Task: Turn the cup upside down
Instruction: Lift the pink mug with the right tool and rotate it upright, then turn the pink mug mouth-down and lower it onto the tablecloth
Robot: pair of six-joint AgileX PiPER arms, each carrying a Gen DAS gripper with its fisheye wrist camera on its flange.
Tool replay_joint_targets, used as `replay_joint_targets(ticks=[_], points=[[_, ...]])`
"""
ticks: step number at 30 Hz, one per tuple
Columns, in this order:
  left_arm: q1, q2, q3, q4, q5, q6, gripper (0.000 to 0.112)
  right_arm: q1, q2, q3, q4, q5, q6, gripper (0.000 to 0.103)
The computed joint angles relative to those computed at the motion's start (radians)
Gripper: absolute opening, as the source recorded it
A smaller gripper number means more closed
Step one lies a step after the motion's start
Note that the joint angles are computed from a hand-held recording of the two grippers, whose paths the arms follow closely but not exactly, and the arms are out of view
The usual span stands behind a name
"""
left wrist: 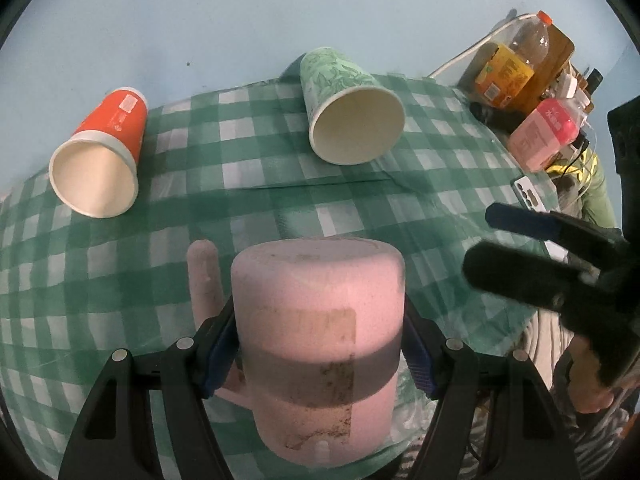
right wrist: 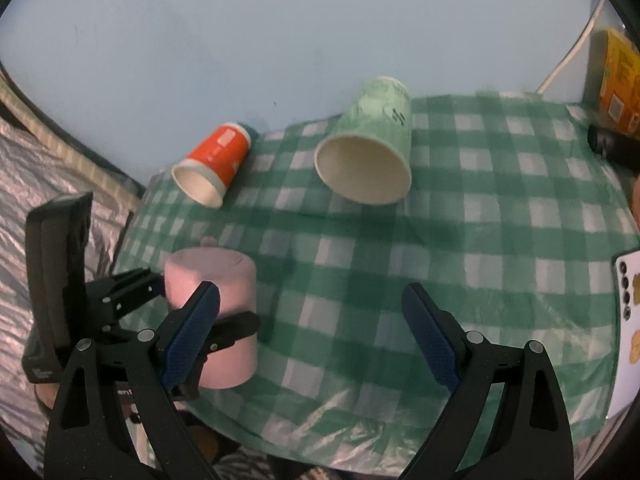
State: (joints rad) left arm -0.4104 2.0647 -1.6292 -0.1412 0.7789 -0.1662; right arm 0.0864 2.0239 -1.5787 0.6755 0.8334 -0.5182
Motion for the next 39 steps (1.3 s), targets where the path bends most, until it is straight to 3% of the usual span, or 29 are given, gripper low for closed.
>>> replay_joint_targets(ticks=[12, 18, 22, 30, 36, 39], points=[[-0.011, 0.118, -0.121, 0.03, 0.053, -0.036, 0.073, -0.023, 0.049, -0.01, -0.013, 0.0, 0.034, 0.092], [-0.019, 0.118, -0.166, 0.064, 0.099, -0.035, 0.079, -0.034, 0.056, -0.017, -0.022, 0.008, 0.044, 0.092], [-0.006, 0.069, -0.135, 0.043, 0.09, -0.013, 0.08, -0.044, 0.051, -0.02, -0.011, 0.016, 0.051, 0.092], [0.045, -0.093, 0.065, -0.002, -0.006, 0.017, 0.082, -0.025, 0.063, -0.057, 0.033, 0.08, 0.08, 0.092], [0.104, -0.208, 0.249, -0.012, -0.123, 0.016, 0.083, 0.023, 0.108, -0.089, 0.055, 0.1, 0.129, 0.092], [0.113, -0.233, 0.323, 0.052, -0.19, -0.036, 0.084, 0.051, 0.148, -0.128, 0.041, 0.114, 0.174, 0.092]])
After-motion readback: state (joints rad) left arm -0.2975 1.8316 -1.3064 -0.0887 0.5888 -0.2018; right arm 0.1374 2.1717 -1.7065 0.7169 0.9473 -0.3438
